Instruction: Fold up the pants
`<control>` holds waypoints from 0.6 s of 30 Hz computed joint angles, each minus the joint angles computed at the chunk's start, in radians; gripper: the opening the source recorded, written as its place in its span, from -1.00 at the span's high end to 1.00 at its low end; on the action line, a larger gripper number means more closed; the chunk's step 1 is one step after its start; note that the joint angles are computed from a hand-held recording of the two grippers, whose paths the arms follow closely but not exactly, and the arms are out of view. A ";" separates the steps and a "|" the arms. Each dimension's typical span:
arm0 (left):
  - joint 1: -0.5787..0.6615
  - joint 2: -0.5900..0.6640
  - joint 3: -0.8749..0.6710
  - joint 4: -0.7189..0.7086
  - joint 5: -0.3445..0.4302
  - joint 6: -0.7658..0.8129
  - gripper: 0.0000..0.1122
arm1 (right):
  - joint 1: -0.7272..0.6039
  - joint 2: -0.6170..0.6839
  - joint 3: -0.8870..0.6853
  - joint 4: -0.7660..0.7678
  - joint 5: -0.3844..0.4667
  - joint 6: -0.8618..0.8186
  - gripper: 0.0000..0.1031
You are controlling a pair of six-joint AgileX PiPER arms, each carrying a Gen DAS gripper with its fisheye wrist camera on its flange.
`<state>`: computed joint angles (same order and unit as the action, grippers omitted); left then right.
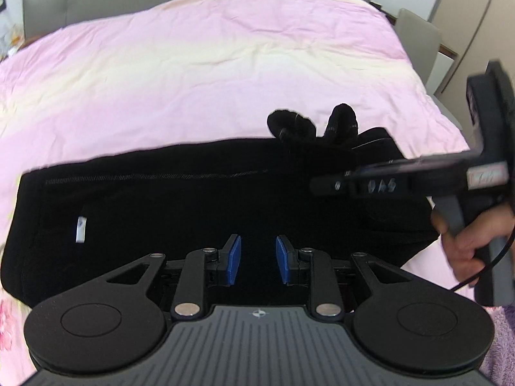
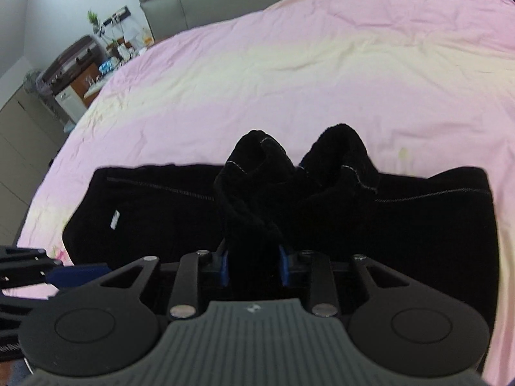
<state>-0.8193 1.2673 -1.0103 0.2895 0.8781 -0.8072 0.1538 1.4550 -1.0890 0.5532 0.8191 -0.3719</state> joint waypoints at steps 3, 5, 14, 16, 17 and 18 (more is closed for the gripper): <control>0.061 -0.042 0.066 -0.051 -0.036 0.050 0.46 | 0.104 0.046 0.049 -0.073 -0.088 0.029 0.47; 0.098 -0.077 0.108 -0.090 -0.069 0.084 0.46 | 0.108 0.081 0.056 -0.054 -0.092 -0.015 0.31; 0.162 -0.032 0.163 -0.159 -0.311 0.100 0.44 | -0.027 0.026 0.000 -0.101 0.105 -0.126 0.03; 0.163 0.022 0.143 -0.166 -0.352 0.076 0.31 | -0.075 0.013 -0.003 -0.176 0.098 -0.121 0.03; 0.161 0.048 0.133 -0.167 -0.370 0.066 0.24 | -0.096 0.009 -0.006 -0.212 0.093 -0.111 0.03; 0.164 0.085 0.121 -0.182 -0.392 0.072 0.21 | -0.127 0.006 -0.001 -0.232 0.088 -0.118 0.03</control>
<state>-0.6557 1.3527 -0.8895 0.1078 0.4862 -0.7348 0.0271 1.4609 -1.0903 0.3217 0.9075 -0.4901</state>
